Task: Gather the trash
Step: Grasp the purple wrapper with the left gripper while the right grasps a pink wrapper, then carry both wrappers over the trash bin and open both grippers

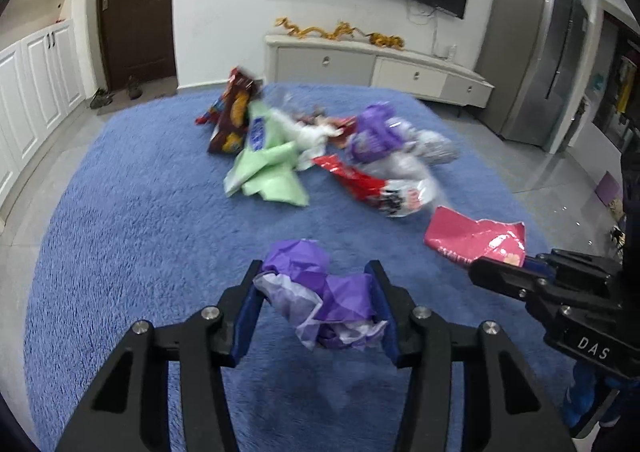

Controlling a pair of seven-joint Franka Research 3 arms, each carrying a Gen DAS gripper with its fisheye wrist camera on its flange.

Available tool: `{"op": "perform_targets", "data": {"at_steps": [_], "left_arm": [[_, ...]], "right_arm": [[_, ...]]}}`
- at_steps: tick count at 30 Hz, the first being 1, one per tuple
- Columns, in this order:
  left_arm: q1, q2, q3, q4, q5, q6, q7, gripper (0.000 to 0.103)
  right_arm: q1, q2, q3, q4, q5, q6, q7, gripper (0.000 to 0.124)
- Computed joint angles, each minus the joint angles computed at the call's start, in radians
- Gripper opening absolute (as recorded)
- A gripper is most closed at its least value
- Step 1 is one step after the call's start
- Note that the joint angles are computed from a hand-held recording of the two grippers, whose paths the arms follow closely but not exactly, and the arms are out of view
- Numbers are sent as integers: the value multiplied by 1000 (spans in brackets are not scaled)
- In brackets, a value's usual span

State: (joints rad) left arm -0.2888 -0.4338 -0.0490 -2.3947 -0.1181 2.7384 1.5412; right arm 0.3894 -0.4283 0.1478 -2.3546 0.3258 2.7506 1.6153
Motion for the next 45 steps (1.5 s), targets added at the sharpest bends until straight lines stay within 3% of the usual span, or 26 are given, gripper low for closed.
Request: {"op": "perform_targets", "data": {"at_steps": [6,10,16,19,23,29,32,33,34,39,45], "left_arm": [[-75,40,-4,82,-63,-11,56,48],[-128,125,-37,186,-110,-19,122,48],[-172,334,-151,430,-163,-80,234,48],[-177,467,-232,578,-114,-130,233,48],[-199,640,-305,772,-37,-227,181,48],[-260,851,-340,1012,69,-353,95,50],[-288,933,-346,1113,90,-403,79,55],[-293,958,-348,1148,88,-424,76,60],[-294,972,-352,1164,80,-432,77,62],[-327,1033,-348,1246,83,-453,60,69],[-318,991,-338,1179,90,-402,39,69]], "right_arm": [[-83,-153,27,-107,-45,38,97,14],[-193,-291,32,-199,-96,14,184,14],[-370,-459,1,-311,-170,-90,279,14],[-448,-507,-33,-363,-196,-152,310,14],[-522,-506,-95,-415,-203,-195,319,14],[-586,-426,-166,-430,-193,-206,279,17],[-606,-382,-173,-424,-187,-208,269,35],[-612,-386,-164,-431,-187,-214,278,49],[-621,-378,-162,-432,-191,-215,281,56],[-644,-386,-160,-453,-202,-237,291,63],[-665,-416,-161,-467,-211,-259,306,64]]}}
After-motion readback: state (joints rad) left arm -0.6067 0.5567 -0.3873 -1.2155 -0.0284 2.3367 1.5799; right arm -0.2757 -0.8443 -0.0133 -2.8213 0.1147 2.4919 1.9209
